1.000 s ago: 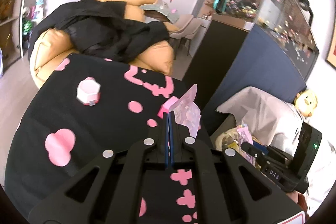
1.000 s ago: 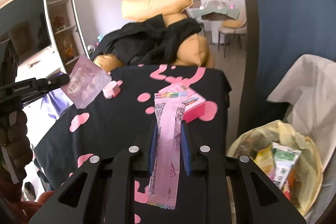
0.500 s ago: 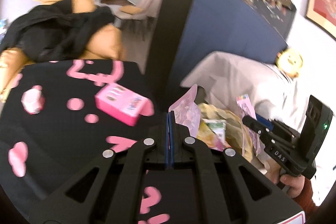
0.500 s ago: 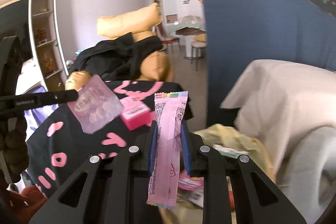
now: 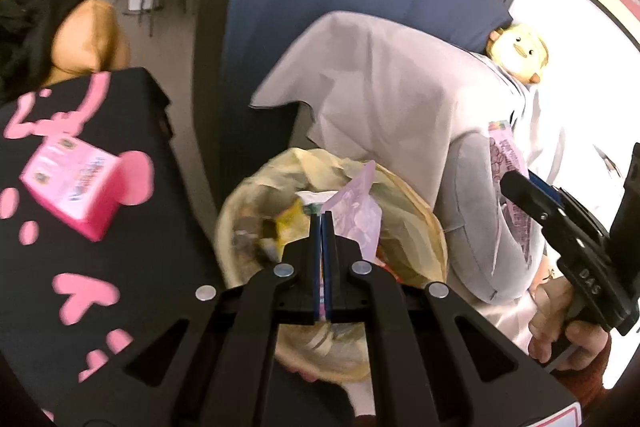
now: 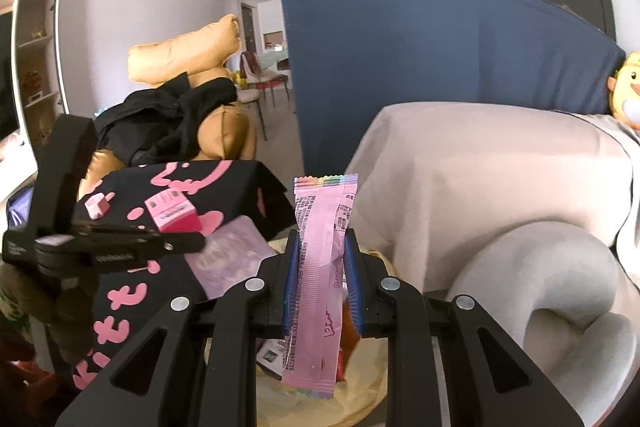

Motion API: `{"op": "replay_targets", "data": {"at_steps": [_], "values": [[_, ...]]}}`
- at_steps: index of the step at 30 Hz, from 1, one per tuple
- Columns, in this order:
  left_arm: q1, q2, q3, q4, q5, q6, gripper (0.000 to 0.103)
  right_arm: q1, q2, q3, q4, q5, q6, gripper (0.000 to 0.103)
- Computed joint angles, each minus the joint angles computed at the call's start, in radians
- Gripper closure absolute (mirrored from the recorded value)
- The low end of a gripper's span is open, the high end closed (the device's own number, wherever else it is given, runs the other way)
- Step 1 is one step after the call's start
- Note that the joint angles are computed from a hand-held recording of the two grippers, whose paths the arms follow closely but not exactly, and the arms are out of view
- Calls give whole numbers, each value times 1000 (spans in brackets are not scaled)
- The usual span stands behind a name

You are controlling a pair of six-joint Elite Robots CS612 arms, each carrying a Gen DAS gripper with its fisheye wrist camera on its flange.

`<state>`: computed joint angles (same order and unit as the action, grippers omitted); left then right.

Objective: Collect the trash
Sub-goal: 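Carry the plastic tray and candy stick over the trash basket, then open both tools to drop the tray and candy stick into the basket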

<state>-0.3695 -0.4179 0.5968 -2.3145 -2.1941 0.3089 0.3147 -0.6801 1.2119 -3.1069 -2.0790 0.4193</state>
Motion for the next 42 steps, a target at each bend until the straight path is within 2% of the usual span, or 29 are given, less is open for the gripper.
{"op": "replay_targets", "data": {"at_steps": [2,5,6,8,10,15,19,22,28,34,37,40,42], "values": [[-6,16,-24,33,-16,27,99,0,1,0,8,-4,9,82],[-7,43,-70,82,-35,-6,66,-2,2,-1,22,1,21,82],[-4,47,-75,76,-39,-27,64,-3,3,-3,26,4,22,82],[0,36,-52,34,-7,-49,64,-3,6,-9,35,8,22,82],[3,7,7,-49,63,-70,63,-5,13,-22,46,22,27,82],[19,-57,141,-248,176,-141,51,-8,36,-60,78,79,44,82],[33,-99,223,-347,226,-159,50,-7,65,-111,123,120,43,82],[43,-121,259,-373,238,-161,49,-4,80,-140,148,129,32,82],[72,-151,302,-368,231,-198,49,0,101,-188,203,121,14,82],[88,-182,370,-450,252,-237,46,-5,118,-211,255,108,25,81],[95,-194,399,-495,252,-259,43,-6,120,-214,282,99,46,76],[101,-205,422,-523,245,-268,41,-3,117,-207,285,83,65,57],[104,-212,435,-529,239,-267,39,1,110,-196,281,72,67,54]]}}
